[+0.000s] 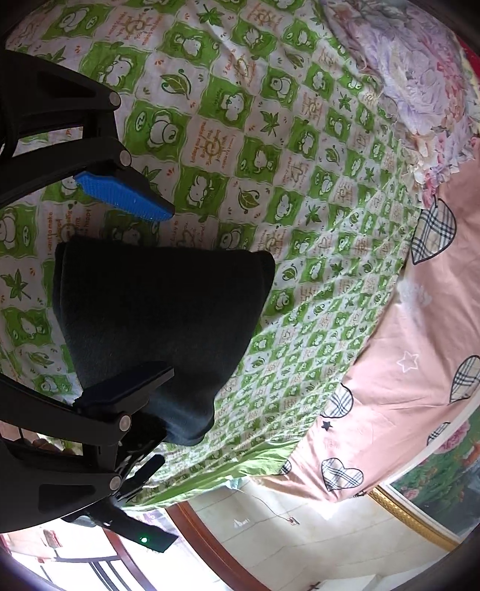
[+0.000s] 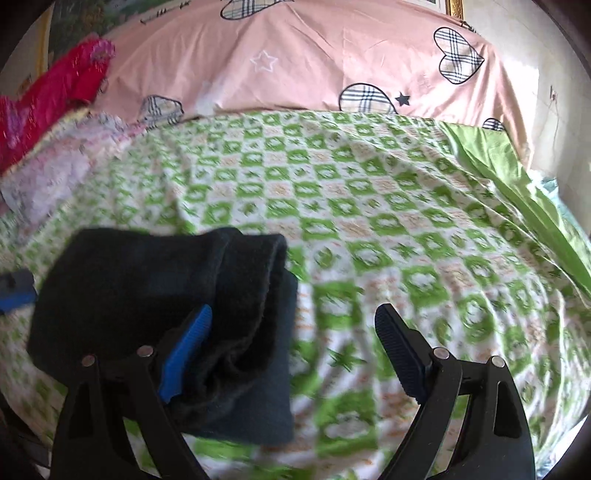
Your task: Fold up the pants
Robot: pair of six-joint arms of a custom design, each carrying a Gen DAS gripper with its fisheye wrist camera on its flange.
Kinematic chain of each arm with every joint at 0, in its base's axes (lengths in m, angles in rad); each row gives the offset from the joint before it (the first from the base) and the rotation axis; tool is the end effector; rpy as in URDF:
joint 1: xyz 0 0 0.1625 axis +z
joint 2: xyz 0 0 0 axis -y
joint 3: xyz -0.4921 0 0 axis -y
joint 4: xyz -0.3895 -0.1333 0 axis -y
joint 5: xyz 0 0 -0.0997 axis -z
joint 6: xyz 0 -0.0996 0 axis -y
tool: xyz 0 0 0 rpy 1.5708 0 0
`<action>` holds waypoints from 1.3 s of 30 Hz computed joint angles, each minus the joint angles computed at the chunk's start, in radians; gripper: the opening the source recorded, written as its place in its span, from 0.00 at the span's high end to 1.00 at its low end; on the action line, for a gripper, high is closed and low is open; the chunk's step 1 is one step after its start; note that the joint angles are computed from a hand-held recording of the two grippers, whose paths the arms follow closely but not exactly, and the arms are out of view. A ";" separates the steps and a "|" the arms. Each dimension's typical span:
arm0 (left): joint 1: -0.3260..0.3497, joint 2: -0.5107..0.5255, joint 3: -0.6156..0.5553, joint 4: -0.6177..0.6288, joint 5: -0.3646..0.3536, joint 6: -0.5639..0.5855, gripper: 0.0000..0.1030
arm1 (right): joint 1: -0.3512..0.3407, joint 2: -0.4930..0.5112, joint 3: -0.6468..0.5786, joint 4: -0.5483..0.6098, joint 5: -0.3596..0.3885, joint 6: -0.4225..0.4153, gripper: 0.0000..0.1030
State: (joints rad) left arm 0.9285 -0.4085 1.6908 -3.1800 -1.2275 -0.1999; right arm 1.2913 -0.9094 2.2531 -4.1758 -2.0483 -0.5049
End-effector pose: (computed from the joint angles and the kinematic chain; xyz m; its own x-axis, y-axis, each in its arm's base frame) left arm -0.2779 -0.6500 -0.0722 -0.9151 0.3174 -0.2487 0.3934 0.8380 -0.3780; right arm -0.0551 -0.5091 0.2394 -0.6821 0.4411 0.5832 -0.2810 0.5783 -0.7659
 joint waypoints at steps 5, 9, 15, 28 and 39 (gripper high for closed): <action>0.007 0.021 -0.029 0.042 -0.007 -0.006 0.24 | -0.035 -0.025 0.031 0.029 0.068 0.053 0.13; 0.015 0.034 -0.045 0.058 -0.010 -0.001 0.22 | -0.038 -0.018 0.032 0.021 0.074 0.042 0.13; 0.030 0.050 -0.063 0.073 -0.010 0.003 0.18 | -0.066 -0.034 0.044 0.047 0.131 0.064 0.13; 0.042 0.061 -0.091 0.108 -0.027 -0.007 0.19 | -0.192 -0.112 0.073 0.281 0.522 0.247 0.24; 0.058 0.067 -0.113 0.144 -0.072 -0.013 0.38 | -0.254 -0.143 0.068 0.417 0.681 0.260 0.27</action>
